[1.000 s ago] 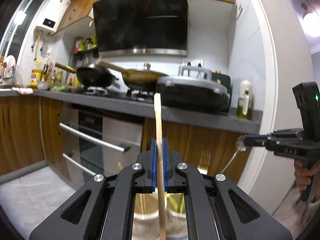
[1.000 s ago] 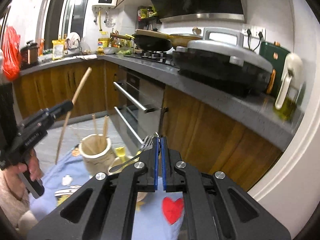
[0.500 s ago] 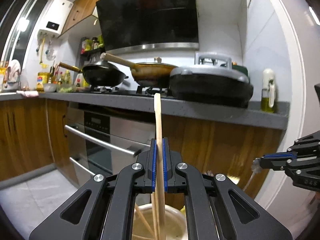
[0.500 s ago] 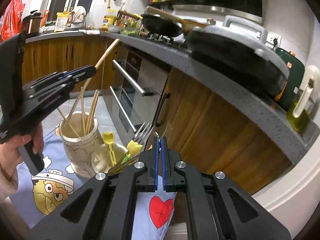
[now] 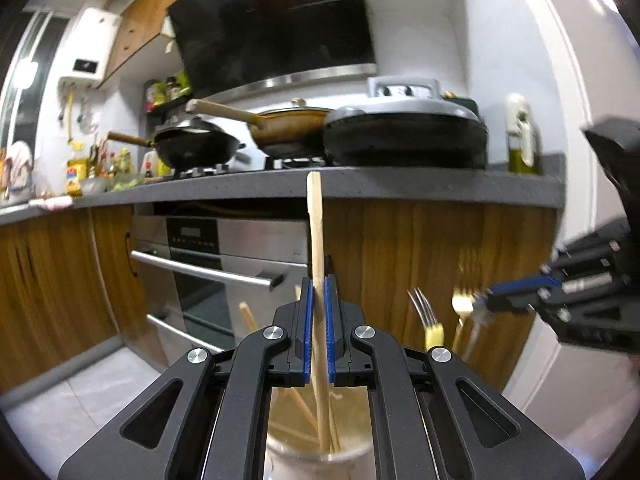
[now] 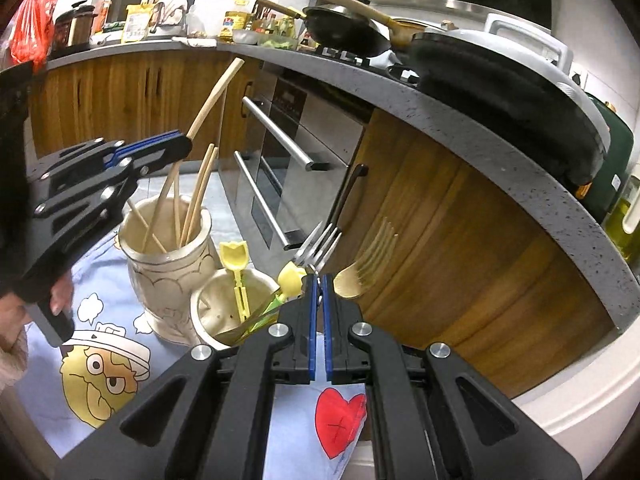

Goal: Organize utensils
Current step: 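Drop the chopstick into the tall holder while the right tool drops the knife into the short one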

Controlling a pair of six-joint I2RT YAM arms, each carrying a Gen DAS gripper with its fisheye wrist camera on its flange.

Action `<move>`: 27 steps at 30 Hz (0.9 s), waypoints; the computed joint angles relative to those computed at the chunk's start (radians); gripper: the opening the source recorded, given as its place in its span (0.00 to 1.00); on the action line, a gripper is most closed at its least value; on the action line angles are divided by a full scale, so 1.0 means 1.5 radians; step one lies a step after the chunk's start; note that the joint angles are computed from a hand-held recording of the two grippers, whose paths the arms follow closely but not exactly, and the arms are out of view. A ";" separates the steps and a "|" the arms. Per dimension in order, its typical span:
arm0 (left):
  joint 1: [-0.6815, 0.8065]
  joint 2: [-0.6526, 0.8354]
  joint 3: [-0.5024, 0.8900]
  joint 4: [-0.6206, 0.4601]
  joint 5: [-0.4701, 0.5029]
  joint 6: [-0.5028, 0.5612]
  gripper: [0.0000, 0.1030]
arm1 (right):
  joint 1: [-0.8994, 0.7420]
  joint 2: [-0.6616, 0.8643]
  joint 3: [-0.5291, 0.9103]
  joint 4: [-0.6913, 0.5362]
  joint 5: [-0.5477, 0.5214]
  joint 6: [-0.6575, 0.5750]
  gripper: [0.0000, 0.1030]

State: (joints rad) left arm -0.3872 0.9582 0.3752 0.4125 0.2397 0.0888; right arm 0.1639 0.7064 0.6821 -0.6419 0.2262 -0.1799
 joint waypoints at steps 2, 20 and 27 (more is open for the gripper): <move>-0.001 -0.021 -0.012 -0.016 0.001 0.021 0.06 | 0.005 0.007 -0.004 0.006 0.001 0.005 0.02; 0.017 -0.061 -0.036 -0.058 0.024 0.016 0.21 | -0.051 0.029 -0.020 0.061 -0.049 0.038 0.04; 0.036 -0.129 -0.037 -0.126 0.051 0.008 0.40 | -0.098 -0.049 -0.031 0.058 -0.109 0.063 0.27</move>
State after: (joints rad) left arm -0.3338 0.7644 0.3200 0.2228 0.3165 0.1012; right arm 0.0163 0.6322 0.6363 -0.5553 0.0623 -0.0847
